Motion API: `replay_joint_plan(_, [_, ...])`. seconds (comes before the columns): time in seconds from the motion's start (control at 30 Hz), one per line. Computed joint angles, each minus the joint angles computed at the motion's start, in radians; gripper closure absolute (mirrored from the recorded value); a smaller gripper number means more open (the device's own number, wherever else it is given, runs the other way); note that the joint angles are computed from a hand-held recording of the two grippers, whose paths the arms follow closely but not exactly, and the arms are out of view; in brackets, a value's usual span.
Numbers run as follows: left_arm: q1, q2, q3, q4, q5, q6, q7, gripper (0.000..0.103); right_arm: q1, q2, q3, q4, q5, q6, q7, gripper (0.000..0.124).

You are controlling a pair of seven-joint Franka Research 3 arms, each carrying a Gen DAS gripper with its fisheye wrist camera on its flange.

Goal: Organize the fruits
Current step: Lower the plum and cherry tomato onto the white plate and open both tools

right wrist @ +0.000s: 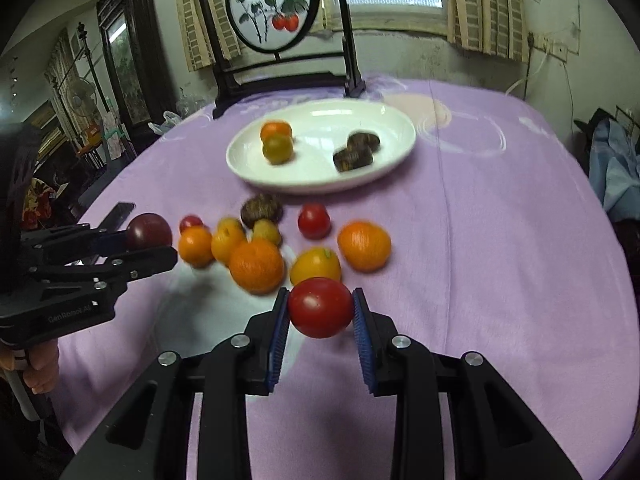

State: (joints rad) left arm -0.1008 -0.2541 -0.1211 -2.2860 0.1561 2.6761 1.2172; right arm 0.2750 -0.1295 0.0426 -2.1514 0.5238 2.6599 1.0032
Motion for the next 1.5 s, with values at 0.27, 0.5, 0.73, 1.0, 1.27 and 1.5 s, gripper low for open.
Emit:
replay_joint_plan(0.27, [0.048, 0.204, 0.013, 0.245, 0.027, 0.001, 0.018, 0.065, 0.009, 0.191, 0.026, 0.272, -0.090, -0.010, 0.049, 0.092])
replay_joint_plan(0.5, [0.093, 0.406, 0.015, 0.452, 0.021, -0.057, 0.021, 0.065, 0.033, 0.444, 0.025, 0.575, -0.254, -0.126, 0.171, 0.092])
replay_joint_plan(0.73, [0.109, 0.520, 0.020, 0.570, 0.054, -0.045, -0.004, 0.064, 0.028, 0.643, 0.034, 0.840, -0.263, -0.260, 0.227, 0.083])
replay_joint_plan(1.0, [0.111, 0.465, 0.031, 0.528, 0.103, 0.006, -0.084, 0.032, -0.010, 0.577, 0.058, 0.752, -0.170, -0.196, 0.209, 0.067])
replay_joint_plan(1.27, [0.103, 0.335, 0.031, 0.391, 0.172, 0.026, -0.177, 0.015, -0.048, 0.396, 0.050, 0.496, -0.058, -0.113, 0.195, 0.059])
replay_joint_plan(1.5, [0.097, 0.219, 0.008, 0.228, 0.220, 0.044, -0.223, 0.012, -0.048, 0.226, 0.031, 0.258, -0.038, -0.071, 0.166, 0.052])
